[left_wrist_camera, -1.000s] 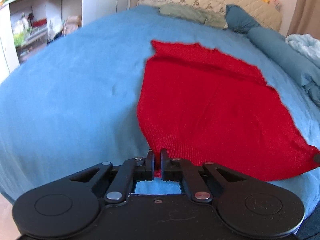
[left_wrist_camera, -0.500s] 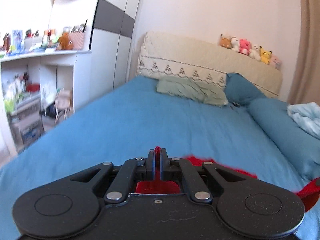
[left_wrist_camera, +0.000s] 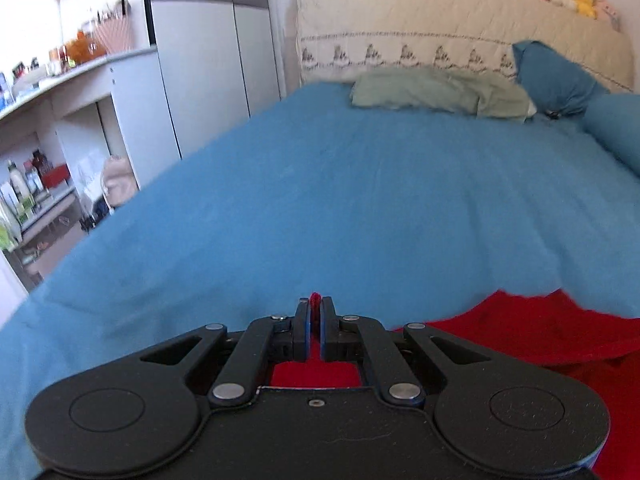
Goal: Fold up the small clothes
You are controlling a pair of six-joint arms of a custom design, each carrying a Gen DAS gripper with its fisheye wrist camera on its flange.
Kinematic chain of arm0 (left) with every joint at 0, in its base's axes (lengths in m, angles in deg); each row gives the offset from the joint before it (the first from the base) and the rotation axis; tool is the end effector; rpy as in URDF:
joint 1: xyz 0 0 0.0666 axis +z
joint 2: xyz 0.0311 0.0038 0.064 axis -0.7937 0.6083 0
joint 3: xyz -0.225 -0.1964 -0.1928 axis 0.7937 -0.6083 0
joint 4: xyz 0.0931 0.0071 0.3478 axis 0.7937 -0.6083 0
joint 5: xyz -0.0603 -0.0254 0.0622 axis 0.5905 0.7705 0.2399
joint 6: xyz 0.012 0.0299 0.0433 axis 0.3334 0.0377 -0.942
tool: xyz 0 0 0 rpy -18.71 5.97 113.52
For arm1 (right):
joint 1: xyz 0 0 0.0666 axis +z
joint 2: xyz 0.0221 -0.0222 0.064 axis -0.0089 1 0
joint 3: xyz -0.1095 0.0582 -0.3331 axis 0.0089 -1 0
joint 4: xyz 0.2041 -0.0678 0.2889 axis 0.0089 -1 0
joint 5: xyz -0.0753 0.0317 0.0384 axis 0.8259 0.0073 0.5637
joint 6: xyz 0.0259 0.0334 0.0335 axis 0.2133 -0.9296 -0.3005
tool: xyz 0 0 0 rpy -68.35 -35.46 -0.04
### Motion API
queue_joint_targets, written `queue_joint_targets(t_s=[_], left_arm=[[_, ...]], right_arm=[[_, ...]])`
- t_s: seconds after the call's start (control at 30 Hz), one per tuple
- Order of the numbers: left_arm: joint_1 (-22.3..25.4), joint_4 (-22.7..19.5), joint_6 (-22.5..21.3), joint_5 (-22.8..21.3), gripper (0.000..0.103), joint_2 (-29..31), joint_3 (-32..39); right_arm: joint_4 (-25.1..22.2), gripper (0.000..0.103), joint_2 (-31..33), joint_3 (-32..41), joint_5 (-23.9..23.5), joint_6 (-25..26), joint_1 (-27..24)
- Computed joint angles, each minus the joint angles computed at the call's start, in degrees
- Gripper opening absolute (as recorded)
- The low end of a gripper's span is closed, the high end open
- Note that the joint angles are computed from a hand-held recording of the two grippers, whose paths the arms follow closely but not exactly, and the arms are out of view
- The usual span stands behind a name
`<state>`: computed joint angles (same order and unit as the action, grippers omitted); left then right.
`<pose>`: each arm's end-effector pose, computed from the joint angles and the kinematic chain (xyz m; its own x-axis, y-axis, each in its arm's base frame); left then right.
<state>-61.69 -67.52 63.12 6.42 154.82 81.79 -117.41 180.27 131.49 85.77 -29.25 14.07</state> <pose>0.6357 -0.0981 0.4061 -0.5891 0.1048 -0.8012 0.0593 0.9945 0.0865 0.5487 0.1315 0.4282 -0.5837 0.3120 -0.7496 0.2782 0.9442 0.1764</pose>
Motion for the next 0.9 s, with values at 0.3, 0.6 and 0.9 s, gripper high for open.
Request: queue_joint_targets(t_s=[0.3,0.6,0.9], left_arm=[[0.9,8.6,-1.2,0.5,0.099,-6.2,-8.0],[3.6,5.0,-9.2,12.8,0.100,-17.6,-26.2],[4.6,0.4,-7.3,13.3,0.103,-16.0,-28.3]], right_arm=[[11.5,0.102,-6.0,-8.5,6.1,5.4,1.9],[11.5,0.102,-13.8,-21.3,0.2,8.8,8.5],[12.6,0.102,-12.5,-27.1,0.7,-1.7,10.6]])
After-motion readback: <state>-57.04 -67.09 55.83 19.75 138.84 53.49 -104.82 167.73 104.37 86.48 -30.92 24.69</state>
